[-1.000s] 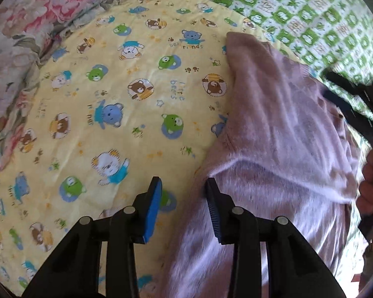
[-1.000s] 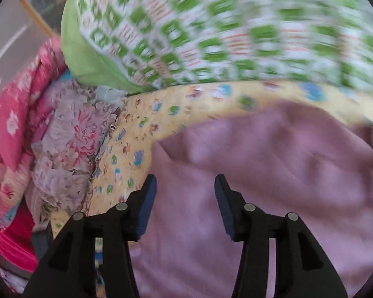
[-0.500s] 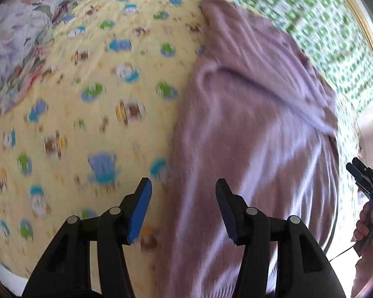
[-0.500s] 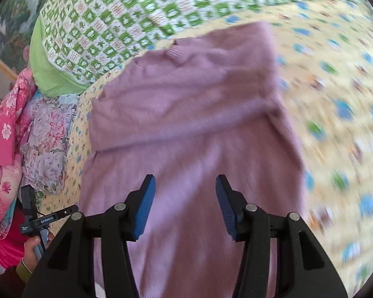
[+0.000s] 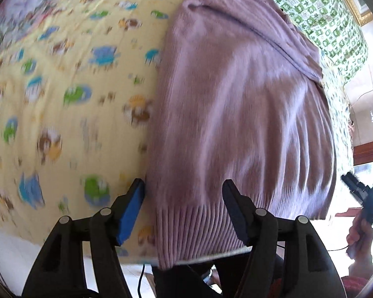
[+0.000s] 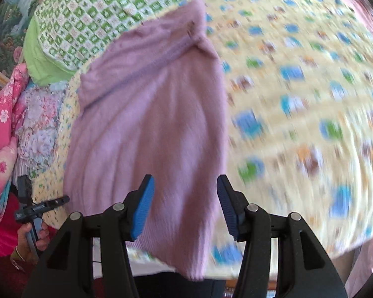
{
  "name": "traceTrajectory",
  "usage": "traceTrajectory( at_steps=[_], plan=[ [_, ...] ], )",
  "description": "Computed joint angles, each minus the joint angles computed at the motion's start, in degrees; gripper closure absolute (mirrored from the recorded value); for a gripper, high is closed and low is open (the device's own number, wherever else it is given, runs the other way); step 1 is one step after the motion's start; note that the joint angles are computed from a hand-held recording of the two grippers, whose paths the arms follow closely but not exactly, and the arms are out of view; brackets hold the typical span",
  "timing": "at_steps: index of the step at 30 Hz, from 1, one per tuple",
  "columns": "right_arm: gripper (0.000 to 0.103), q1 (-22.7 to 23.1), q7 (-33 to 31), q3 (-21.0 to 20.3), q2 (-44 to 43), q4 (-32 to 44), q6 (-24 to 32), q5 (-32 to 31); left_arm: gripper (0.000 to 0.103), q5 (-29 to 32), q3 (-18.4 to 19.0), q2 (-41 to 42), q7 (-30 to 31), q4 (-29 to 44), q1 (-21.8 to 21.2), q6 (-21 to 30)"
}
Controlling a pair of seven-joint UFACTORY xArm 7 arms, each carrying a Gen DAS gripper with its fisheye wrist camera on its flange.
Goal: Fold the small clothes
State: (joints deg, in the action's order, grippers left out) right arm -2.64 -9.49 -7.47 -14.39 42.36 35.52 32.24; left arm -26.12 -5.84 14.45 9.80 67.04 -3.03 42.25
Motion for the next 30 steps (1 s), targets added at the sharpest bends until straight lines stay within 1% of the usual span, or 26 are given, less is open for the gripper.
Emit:
traceTrajectory(
  at_steps=[3,5,8,11,13,14,15,16,17,18,19,20,21,22,23,25,28,30],
  plan=[
    [0.050,0.25,0.03,-0.14,-2.29,-3.77,0.03,0.97,0.035,-2.90,-0.40,-2.09,2.26,-3.47,0.68,-0.18],
    [0.050,1.41,-1.75,-0.91,-3.23,-5.60,0.10,3.87,0.034,-4.86,-0.49,-3.29,4.15,-5.49,0.83,-0.58],
    [0.050,2.55,-3.42,-1.05,-3.03,-6.63,-0.37,6.56,0.031,-6.24,-0.30,-3.32,4.89,-5.99,0.50,0.06],
    [0.050,3.56,-6.25,-1.67,-2.47,-6.72,-0.95,10.01,0.025,-8.64,-0.28,-3.28,5.91,-5.89,0.72,1.34],
    [0.050,3.70,-7.00,-1.91,-2.25,-6.85,-1.23,12.37,0.025,-8.76,-0.25,-3.22,5.37,-6.23,0.13,0.10],
    [0.050,3.76,-7.96,-2.33,-2.20,-6.91,-1.28,14.05,0.027,-8.33,-0.30,-3.45,5.51,-6.79,-0.25,-0.97],
    [0.053,3.68,-8.47,-2.47,-2.18,-6.95,-1.38,15.27,0.027,-7.87,-0.30,-3.62,5.69,-7.13,-0.50,-1.53],
    [0.062,3.47,-8.80,-2.40,-2.25,-7.15,-1.63,15.89,0.028,-7.41,-0.33,-3.86,5.72,-7.60,-0.80,-2.30],
    [0.068,3.28,-8.82,-2.23,-2.26,-7.50,-1.95,16.32,0.032,-5.64,-0.32,-4.03,4.89,-8.06,-1.59,-3.63],
    [0.084,3.03,-8.56,-2.12,-2.01,-7.46,-1.77,16.35,0.037,-4.03,-0.32,-4.10,3.93,-8.29,-2.24,-4.44],
    [0.094,2.87,-8.60,-2.27,-1.72,-7.38,-1.19,16.79,0.041,-1.95,-0.23,-4.22,3.27,-8.55,-2.85,-5.38],
    [0.094,2.81,-9.20,-2.47,-1.64,-7.38,-0.68,17.65,0.053,-1.11,-0.23,-4.37,3.37,-8.76,-2.96,-5.88],
    [0.095,2.65,-9.64,-2.35,-1.93,-7.58,-0.78,18.06,0.068,-0.26,-0.30,-4.51,3.65,-8.93,-3.10,-6.51],
    [0.095,2.43,-9.73,-2.23,-2.26,-7.70,-0.72,18.13,0.077,-1.43,-0.08,-4.56,5.16,-8.89,-3.27,-6.45],
    [0.095,2.26,-9.90,-2.35,-2.68,-7.84,-0.55,18.55,0.092,-4.99,-1.18,-4.47,8.35,-8.58,-1.69,-5.43],
    [0.096,1.70,-10.10,-2.62,-3.82,-8.37,-0.24,18.62,0.095,-8.02,-1.23,-4.73,10.52,-8.78,-1.09,-5.02],
    [0.097,0.40,-10.08,-3.75,-6.70,-9.51,1.65,16.86,0.096,-12.08,-0.93,-6.40,14.45,-10.45,-0.35,-4.76],
    [0.097,-0.39,-9.61,-4.39,-7.14,-9.61,2.78,15.45,0.097,-14.09,-0.41,-7.01,16.17,-11.19,-0.08,-4.04]
  ],
)
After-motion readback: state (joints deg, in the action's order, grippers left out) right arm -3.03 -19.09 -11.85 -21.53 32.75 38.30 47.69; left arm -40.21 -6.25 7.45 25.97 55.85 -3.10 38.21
